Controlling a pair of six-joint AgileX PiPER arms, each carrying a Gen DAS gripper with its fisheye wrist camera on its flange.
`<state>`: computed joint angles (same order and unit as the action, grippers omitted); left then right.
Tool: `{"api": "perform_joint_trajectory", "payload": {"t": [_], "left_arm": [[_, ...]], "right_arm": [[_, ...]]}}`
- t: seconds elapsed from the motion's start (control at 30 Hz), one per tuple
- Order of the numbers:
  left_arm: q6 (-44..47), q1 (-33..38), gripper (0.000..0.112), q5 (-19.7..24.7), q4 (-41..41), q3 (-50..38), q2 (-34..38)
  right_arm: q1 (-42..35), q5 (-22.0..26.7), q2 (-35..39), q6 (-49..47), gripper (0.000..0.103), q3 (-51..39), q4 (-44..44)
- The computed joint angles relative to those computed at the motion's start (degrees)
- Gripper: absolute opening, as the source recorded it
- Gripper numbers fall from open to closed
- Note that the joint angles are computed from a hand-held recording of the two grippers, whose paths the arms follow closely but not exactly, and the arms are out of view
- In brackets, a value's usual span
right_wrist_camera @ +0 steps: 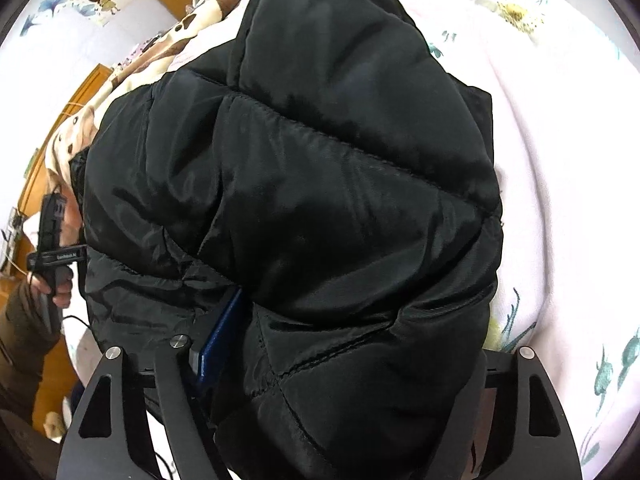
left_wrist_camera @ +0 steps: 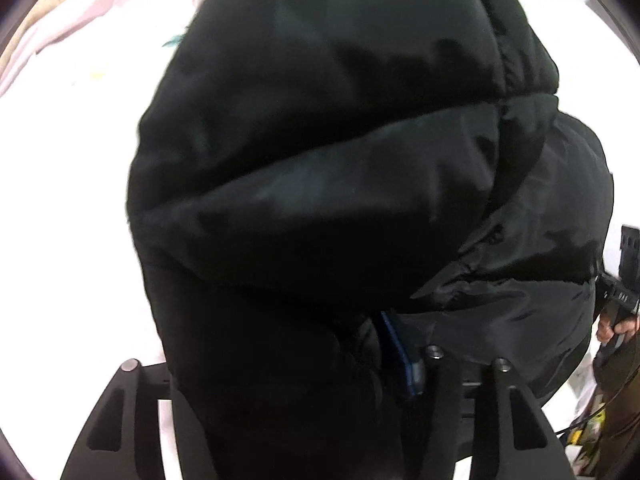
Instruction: Fold large clothes
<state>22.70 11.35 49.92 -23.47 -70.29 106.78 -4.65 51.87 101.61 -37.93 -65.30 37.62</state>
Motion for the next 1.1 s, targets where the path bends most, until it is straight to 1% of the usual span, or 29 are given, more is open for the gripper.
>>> {"api": "perform_joint_trajectory", "payload": {"t": [0.03,0.07,0.13,0.17,0.23,0.27,0.3,0.33,0.37,0.43,0.47,0.5,0.53,0.6,0.63,0.7,0.73,0.8,0.83,0.9,1.1], "left_arm": [[0.39,0.22,0.06,0.16,-0.25,-0.13,0.14],[2.14,1.13,0.061,1.32,-1.33,-0.9,0.93],[4.21,3.83,0.072,4.7,-4.29,-4.14,4.12],[5.25,5.3,0.075,6.16,-6.32,-5.24,5.65],[5.79,6.56,0.077,6.93,-8.41,-5.88,6.96],[4.89,6.45,0.077,6.29,-8.22,-5.64,6.63],[3.86,5.95,0.076,5.66,-7.22,-5.49,5.96],[3.59,5.75,0.072,5.55,-6.74,-5.56,5.66],[3.48,5.9,0.069,5.97,-6.57,-5.93,5.4],[3.64,6.68,0.059,7.2,-6.8,-6.72,4.92],[3.77,6.92,0.057,7.47,-6.84,-6.86,4.6],[3.63,7.1,0.052,7.69,-6.74,-6.69,3.82],[3.78,7.27,0.048,7.45,-6.81,-5.45,2.47],[3.63,7.69,0.043,7.12,-6.92,-5.02,0.97],[3.53,8.05,0.04,6.99,-7.3,-4.75,0.28],[3.82,8.93,0.038,7.45,-8.12,-4.7,-0.62],[3.8,9.47,0.036,7.74,-8.48,-3.45,-2.6],[4.27,10.41,0.035,7.99,-9.59,-2.61,-3.97],[4.79,10.16,0.034,6.89,-10.05,-0.27,-5.37],[5.58,11.09,0.033,7.06,-10.49,0.44,-6.84],[6.73,13.62,0.029,8.92,-11.49,-0.31,-10.7]], "right_arm": [[0.61,-0.35,-0.41,0.74,0.076,0.34,-0.06],[1.16,-0.72,-0.63,1.34,0.076,0.55,-0.19],[1.78,-1.19,-0.77,2.03,0.076,0.64,-0.6],[2.06,-1.42,-0.73,2.5,0.076,0.72,-0.59],[1.75,-1.24,-1.54,2.75,0.076,1.68,-0.52],[0.31,-0.91,-2.0,1.81,0.076,2.52,-0.35],[0.2,-0.72,-1.92,2.63,0.076,2.09,-0.82],[0.32,-0.71,-1.95,3.5,0.076,1.75,-1.56],[0.98,-1.18,-1.99,4.32,0.076,1.52,-2.16],[1.21,-1.4,-2.52,4.51,0.072,1.75,-2.09],[1.35,-1.66,-2.99,4.72,0.068,2.19,-1.83],[1.63,-2.07,-3.77,5.07,0.062,2.69,-1.75],[2.03,-2.76,-4.59,5.09,0.059,3.37,-1.69],[3.68,-4.39,-7.14,6.05,0.047,4.65,-2.92],[4.15,-4.76,-7.82,6.44,0.044,4.92,-3.15],[5.23,-5.55,-9.99,7.99,0.037,5.61,-3.83],[5.69,-5.74,-10.81,8.72,0.036,5.82,-4.19],[6.78,-6.3,-12.47,9.89,0.031,6.27,-5.09],[7.4,-6.48,-13.34,10.8,0.03,6.4,-5.78],[8.12,-7.03,-14.91,11.8,0.028,6.94,-5.9],[11.18,-9.33,-19.44,15.88,0.025,8.6,-7.41]]}}
